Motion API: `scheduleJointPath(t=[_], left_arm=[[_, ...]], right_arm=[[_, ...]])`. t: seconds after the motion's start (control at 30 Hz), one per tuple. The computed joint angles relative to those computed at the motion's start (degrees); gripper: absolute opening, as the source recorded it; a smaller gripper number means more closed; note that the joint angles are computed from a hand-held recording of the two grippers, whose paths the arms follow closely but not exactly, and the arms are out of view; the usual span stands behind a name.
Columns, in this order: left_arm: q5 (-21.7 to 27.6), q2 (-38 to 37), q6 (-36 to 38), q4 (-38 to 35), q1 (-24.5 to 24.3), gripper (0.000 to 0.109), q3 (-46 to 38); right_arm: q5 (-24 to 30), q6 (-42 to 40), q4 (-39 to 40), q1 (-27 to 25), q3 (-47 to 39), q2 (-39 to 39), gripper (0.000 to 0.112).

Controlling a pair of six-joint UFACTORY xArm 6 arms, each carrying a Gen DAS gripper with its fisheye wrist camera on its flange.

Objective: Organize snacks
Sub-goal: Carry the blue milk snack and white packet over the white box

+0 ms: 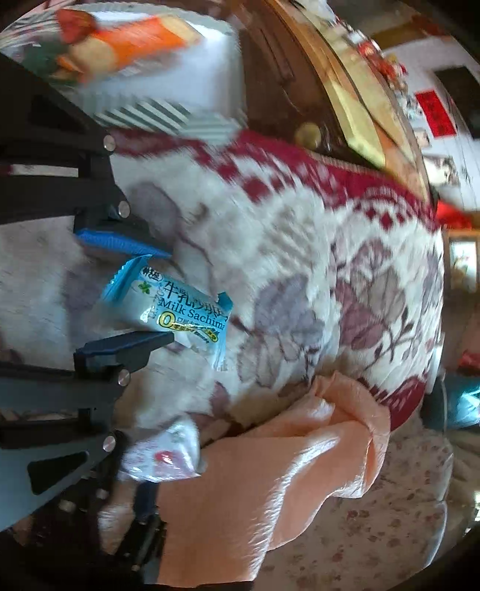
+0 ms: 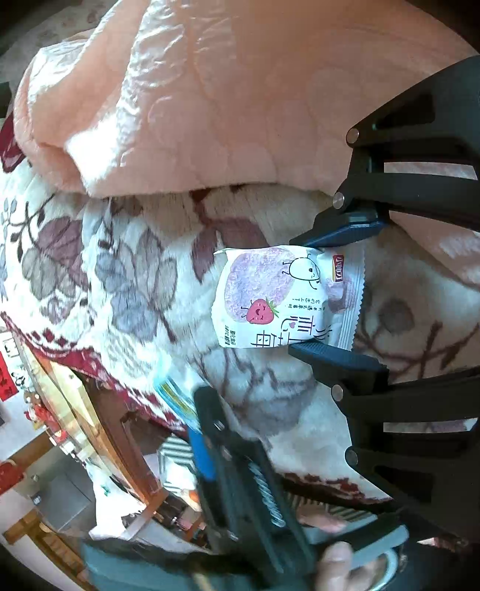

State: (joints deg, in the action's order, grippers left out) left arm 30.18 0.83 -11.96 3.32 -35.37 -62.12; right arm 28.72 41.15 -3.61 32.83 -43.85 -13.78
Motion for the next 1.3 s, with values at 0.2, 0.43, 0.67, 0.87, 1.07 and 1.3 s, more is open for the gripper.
scheduleJointPath(t=[0.2,0.43,0.67,0.87,1.07,1.3], left_arm=[[-1.99,-10.28,-6.1,4.94,1.42,0.042,10.92],[-2.13,-19.86,-11.95,11.06,3.34,0.042,19.23],[-1.76,-26.17,-14.92,13.39,6.5,0.042,24.35],[-1.66,-30.09,-16.35,14.65,9.04,0.042,27.15],[-1.47,-32.83,-15.91,14.13,12.26,0.042,29.01],[-0.98,-35.09,-14.63,12.51,16.93,0.042,30.45]], right_arm=[[-0.04,2.17,-1.19,2.94,-1.36,0.9,0.048],[-0.25,2.24,-0.64,6.88,-3.98,3.54,0.048],[-0.24,-0.03,1.28,9.96,-7.65,6.79,0.048],[0.71,-1.81,1.81,11.98,-12.16,10.14,0.048],[2.61,-4.55,2.21,13.75,-18.31,14.4,0.048],[5.57,-8.24,2.94,15.1,-26.61,19.87,0.048]])
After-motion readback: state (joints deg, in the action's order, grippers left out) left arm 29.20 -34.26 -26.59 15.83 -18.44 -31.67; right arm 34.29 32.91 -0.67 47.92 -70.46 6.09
